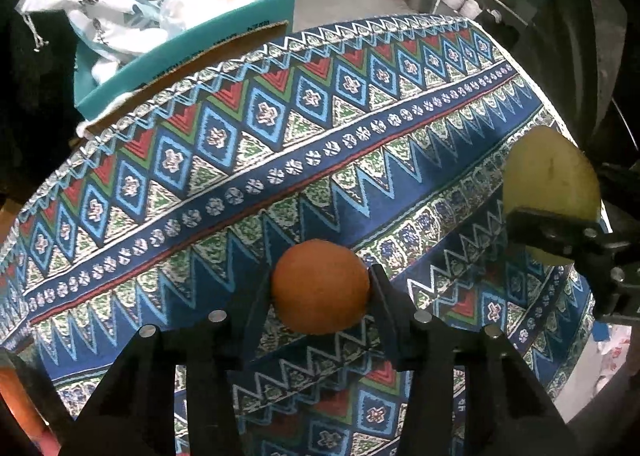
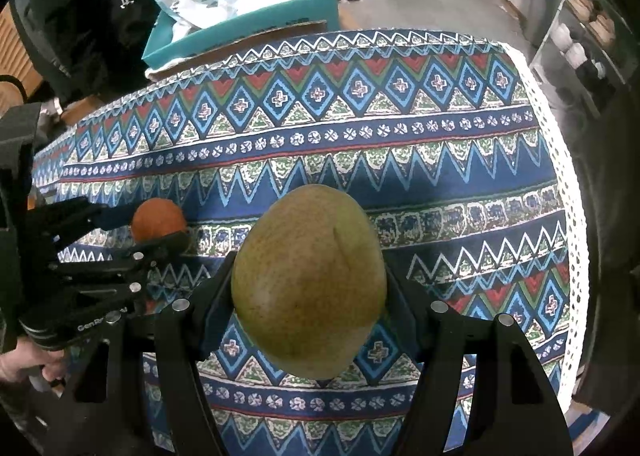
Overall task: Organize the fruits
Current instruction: 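Lift the pear with the right gripper while the left gripper closes on the small orange, then carry the small orange and yellow pear toward the glass bowl with both grippers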
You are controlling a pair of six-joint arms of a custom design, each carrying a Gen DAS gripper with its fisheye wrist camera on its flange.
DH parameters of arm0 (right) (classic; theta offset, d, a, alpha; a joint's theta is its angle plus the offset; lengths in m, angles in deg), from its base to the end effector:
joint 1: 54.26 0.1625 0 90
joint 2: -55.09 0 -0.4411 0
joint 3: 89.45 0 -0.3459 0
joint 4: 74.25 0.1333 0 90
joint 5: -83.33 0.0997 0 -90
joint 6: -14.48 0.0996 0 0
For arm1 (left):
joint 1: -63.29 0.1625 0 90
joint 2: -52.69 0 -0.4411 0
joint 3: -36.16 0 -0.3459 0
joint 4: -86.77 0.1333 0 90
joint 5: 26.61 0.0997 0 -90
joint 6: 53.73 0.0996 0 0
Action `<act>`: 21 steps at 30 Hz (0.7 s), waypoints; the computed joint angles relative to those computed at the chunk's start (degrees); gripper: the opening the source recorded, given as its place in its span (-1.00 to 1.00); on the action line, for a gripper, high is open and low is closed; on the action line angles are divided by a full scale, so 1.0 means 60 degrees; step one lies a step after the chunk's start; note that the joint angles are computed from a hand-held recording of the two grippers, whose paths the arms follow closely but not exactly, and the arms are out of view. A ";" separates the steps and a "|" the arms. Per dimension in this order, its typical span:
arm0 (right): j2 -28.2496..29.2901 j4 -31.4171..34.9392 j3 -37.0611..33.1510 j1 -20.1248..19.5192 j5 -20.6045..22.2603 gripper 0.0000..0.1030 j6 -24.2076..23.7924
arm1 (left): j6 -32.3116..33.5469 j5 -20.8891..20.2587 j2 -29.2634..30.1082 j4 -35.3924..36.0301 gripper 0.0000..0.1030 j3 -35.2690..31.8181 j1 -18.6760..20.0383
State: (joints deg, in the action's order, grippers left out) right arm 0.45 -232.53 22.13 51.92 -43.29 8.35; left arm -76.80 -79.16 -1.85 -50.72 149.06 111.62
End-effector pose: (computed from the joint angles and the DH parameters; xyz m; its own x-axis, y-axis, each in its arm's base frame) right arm 0.2263 -0.5148 0.1736 -0.7697 -0.2109 0.6025 -0.3575 0.9244 -0.1331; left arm -0.2011 -0.5176 0.1308 -0.7313 0.2769 -0.6233 0.3982 0.9153 -0.0605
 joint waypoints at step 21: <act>0.0037 -0.0364 -0.0334 0.0977 -0.0033 0.32 -0.0546 | -0.0626 0.0402 -0.1479 0.0427 -0.06 0.0128 -0.0709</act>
